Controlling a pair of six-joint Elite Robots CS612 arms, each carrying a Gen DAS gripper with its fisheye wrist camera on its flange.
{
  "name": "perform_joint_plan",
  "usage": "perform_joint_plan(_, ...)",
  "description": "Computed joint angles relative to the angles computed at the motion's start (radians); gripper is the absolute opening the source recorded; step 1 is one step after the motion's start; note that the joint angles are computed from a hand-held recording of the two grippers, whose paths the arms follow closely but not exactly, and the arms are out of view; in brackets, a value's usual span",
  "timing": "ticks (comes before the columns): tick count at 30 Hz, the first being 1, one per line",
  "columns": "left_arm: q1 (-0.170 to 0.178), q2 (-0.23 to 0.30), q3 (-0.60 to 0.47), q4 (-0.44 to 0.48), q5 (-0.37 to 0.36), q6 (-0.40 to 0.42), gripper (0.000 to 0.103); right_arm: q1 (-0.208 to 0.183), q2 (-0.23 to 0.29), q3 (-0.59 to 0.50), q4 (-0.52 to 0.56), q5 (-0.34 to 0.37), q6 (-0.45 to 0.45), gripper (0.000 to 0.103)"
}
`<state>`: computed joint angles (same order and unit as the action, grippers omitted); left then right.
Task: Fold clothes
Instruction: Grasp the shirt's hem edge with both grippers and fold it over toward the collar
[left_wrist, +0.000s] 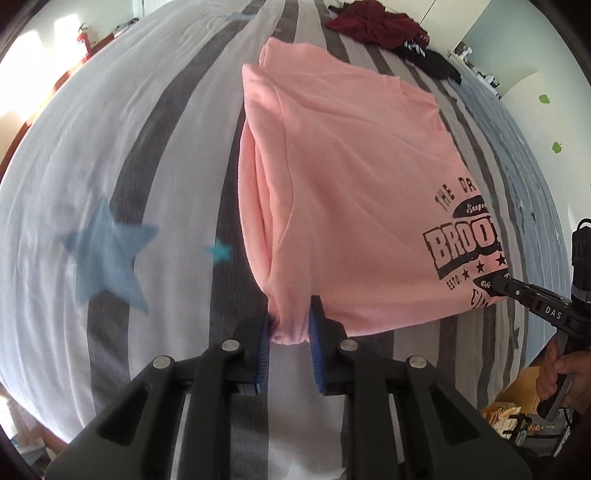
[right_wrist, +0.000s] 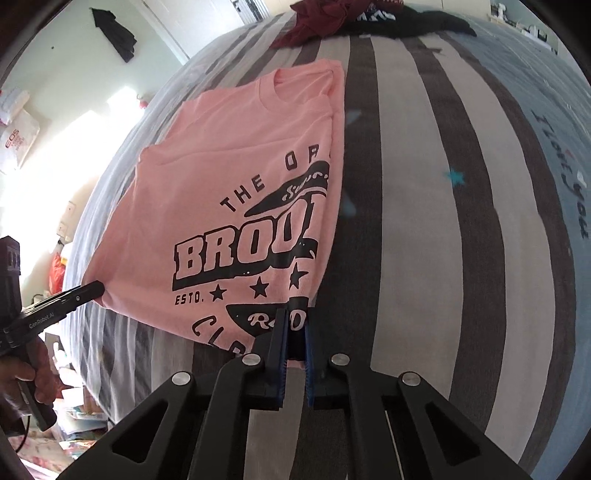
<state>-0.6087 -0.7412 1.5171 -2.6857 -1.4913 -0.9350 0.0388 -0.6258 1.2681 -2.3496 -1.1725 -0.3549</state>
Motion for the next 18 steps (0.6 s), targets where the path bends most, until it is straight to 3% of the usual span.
perform_joint_plan(6, -0.002, -0.016, 0.005, 0.004, 0.008, -0.047, 0.016, -0.002, -0.024, 0.031, 0.011, -0.006, 0.046, 0.006)
perform_joint_plan(12, 0.02, -0.065, -0.001, -0.056, 0.032, -0.075, 0.015, 0.003, -0.022, -0.1, 0.171, 0.015, 0.125, 0.006)
perform_joint_plan(15, 0.047, -0.056, -0.062, -0.063, 0.06, -0.016, 0.015, 0.006, 0.003, -0.198, 0.183, 0.046, 0.151, 0.005)
perform_joint_plan(18, 0.091, 0.01, -0.184, -0.065, 0.085, 0.071, 0.015, 0.012, 0.051, -0.299, 0.151, 0.077, 0.169, 0.004)
